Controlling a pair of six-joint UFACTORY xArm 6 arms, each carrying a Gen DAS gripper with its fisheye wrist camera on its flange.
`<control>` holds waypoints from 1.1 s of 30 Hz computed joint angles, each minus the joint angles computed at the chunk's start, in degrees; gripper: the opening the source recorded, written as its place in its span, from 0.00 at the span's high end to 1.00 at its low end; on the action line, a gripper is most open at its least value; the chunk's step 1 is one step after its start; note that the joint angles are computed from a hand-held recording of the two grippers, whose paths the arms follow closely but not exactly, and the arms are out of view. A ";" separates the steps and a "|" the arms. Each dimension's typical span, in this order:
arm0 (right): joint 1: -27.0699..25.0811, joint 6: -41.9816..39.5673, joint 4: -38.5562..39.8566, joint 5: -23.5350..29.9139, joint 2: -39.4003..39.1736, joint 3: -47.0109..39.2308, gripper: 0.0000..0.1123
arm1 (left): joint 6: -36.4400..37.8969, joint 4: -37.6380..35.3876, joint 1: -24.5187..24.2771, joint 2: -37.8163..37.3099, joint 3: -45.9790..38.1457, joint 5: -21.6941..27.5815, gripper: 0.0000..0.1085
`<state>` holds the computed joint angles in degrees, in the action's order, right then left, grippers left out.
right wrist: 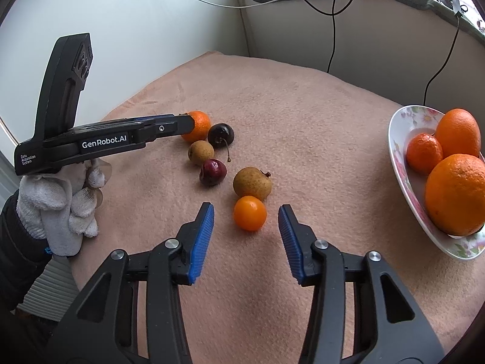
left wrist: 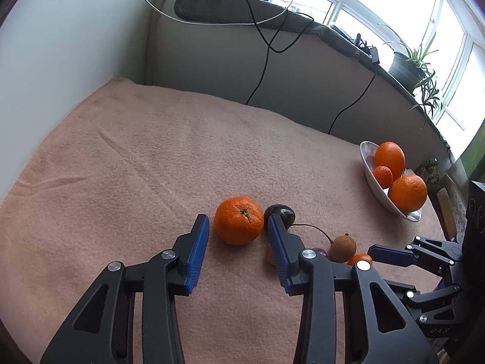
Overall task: Organize fruits
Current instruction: 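Move the right gripper to the small tangerine among the loose fruit, then close the right gripper around the small tangerine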
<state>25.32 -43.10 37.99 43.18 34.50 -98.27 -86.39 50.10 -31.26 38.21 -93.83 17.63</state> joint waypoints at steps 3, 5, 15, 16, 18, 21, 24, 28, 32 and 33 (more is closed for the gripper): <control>0.00 0.15 -0.28 0.37 0.11 -0.15 0.64 | 1.77 -1.37 -0.09 0.76 -1.01 0.57 0.71; 0.10 0.38 -0.46 0.56 0.57 -0.70 0.64 | 2.32 -1.73 -0.19 1.05 -1.42 1.00 0.72; 0.43 1.72 -1.71 1.29 2.10 -2.41 0.72 | 1.63 -0.96 -0.03 1.22 -1.47 0.51 0.73; 0.45 1.88 -1.91 1.28 2.19 -2.47 0.73 | 1.37 -0.74 -0.04 1.14 -1.36 0.47 0.73; 0.51 2.31 -2.30 1.16 2.35 -2.63 0.78 | 0.91 -0.39 -0.02 1.02 -1.21 0.34 0.73; 0.38 1.95 -1.64 1.23 2.21 -2.52 0.78 | 0.17 0.32 -0.05 0.92 -1.15 0.38 0.73; 0.38 1.55 -1.42 0.62 1.72 -1.82 0.78 | -0.51 0.94 -0.06 0.68 -0.93 0.39 0.73; 0.29 0.50 -0.65 -0.22 0.30 -0.07 0.78 | -1.31 1.91 -0.16 0.11 -0.49 0.62 0.77; 0.05 0.28 -0.69 -0.66 -0.08 0.41 0.78 | -1.76 3.20 -0.44 -0.03 -1.04 2.08 0.84; 0.12 0.45 -0.87 -0.79 0.06 0.32 0.78 | -1.03 2.54 -0.33 0.31 -1.25 1.81 0.84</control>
